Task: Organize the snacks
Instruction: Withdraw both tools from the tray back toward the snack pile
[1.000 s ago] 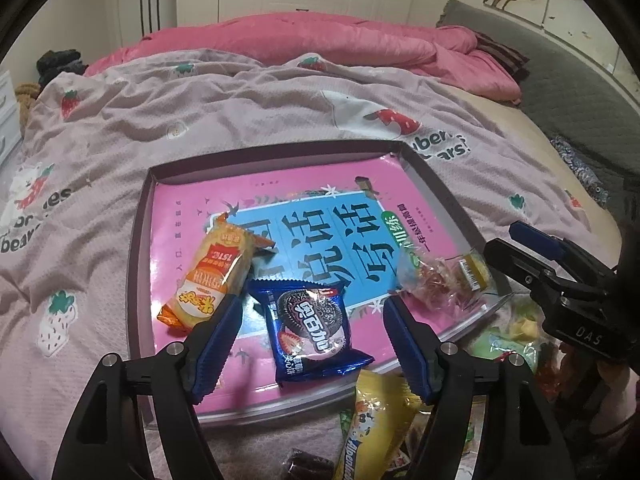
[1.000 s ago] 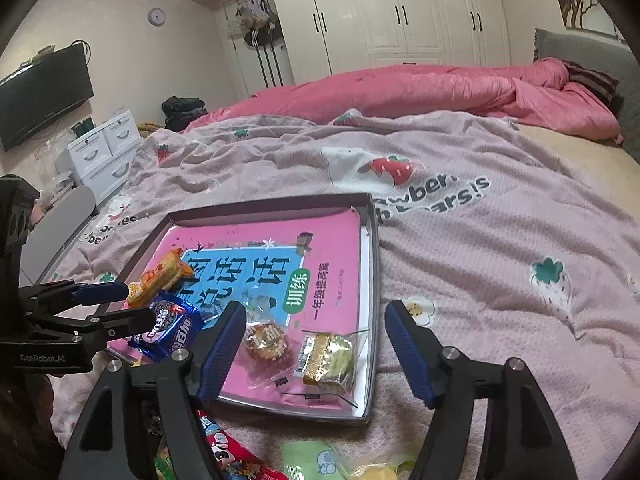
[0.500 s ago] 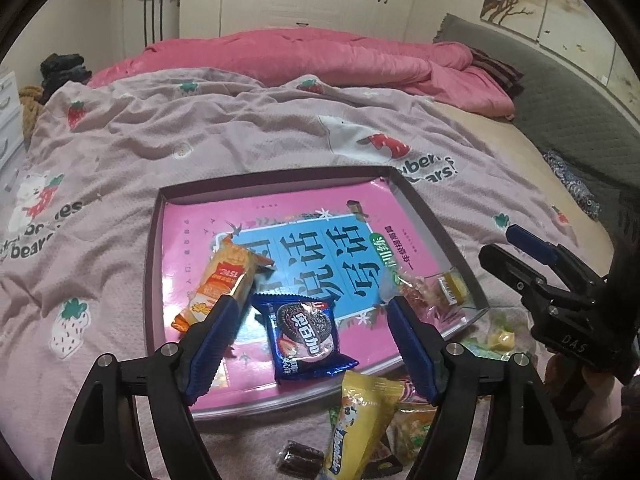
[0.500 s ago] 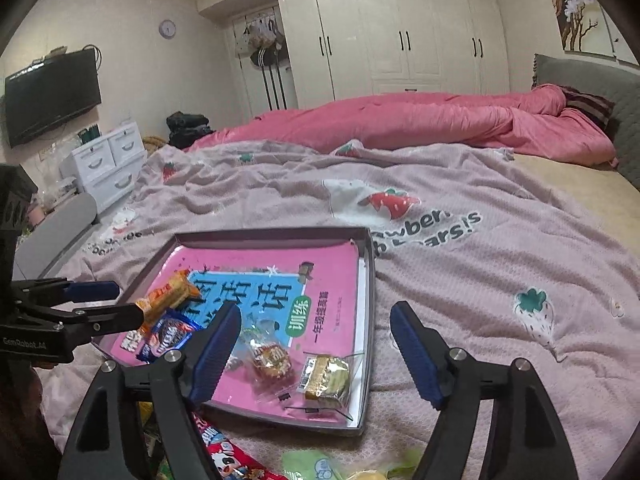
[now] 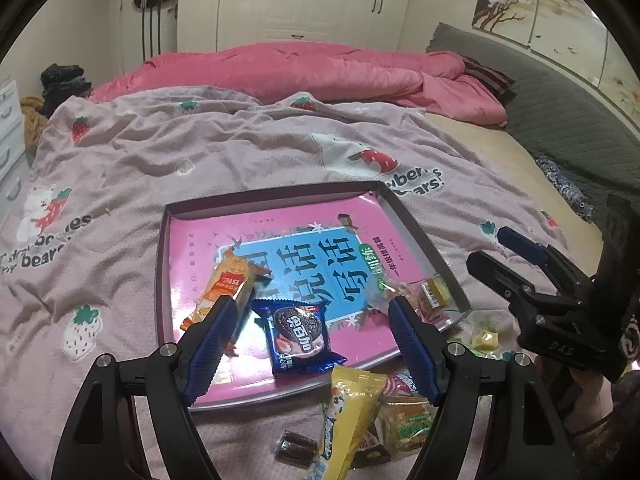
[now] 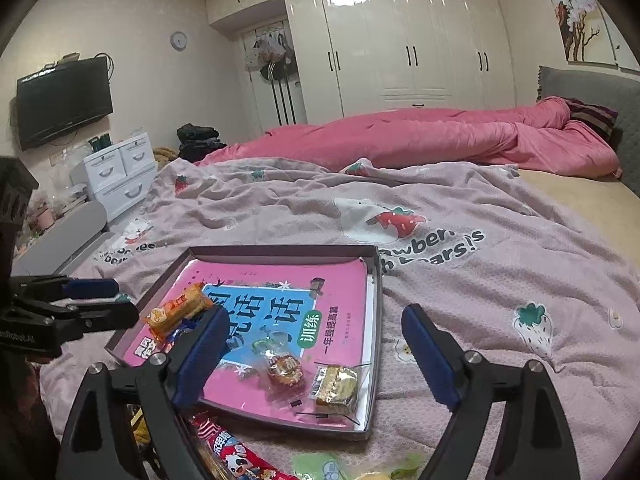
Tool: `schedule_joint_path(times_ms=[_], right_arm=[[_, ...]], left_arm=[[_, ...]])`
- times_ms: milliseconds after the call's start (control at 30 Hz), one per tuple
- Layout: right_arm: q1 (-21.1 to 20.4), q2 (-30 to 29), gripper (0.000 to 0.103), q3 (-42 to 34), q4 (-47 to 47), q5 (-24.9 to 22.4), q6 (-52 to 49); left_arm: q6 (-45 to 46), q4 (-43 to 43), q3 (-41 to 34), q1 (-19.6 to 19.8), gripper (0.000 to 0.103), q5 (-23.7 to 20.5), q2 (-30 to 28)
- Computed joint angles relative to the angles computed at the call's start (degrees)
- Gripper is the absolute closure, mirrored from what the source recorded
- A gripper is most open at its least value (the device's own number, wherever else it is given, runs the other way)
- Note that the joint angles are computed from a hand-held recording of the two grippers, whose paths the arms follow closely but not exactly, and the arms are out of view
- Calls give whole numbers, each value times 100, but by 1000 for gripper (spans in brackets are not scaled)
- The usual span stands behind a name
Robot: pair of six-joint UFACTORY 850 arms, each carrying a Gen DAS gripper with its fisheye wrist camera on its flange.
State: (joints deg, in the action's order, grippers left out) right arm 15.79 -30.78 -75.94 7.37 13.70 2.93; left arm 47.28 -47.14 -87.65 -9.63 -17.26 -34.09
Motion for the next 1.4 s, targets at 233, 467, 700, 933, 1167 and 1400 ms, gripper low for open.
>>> schedule_joint_path(times_ms=[233,467,700,933,1167,1400], right_arm=[[36,160,15,201,-152,145,69],[63,260,14,330,130,183,-172],[126,463,14,568,460,282,-418],[242,604,14,722,867,265,-756],[422,786,14,903,1672,439,-1664],[468,928,14,1054,1539,381,-1496]], left_arm=[[174,-129,198,6,24,63,184],[506,-438,445,41,24,118,412],[660,-577,662,61,24,90,592],[908,-700,877,-5,24,73,749],[888,-548,1074,-88,24,125,894],[482,-105,1239,-125,24,160,1017]])
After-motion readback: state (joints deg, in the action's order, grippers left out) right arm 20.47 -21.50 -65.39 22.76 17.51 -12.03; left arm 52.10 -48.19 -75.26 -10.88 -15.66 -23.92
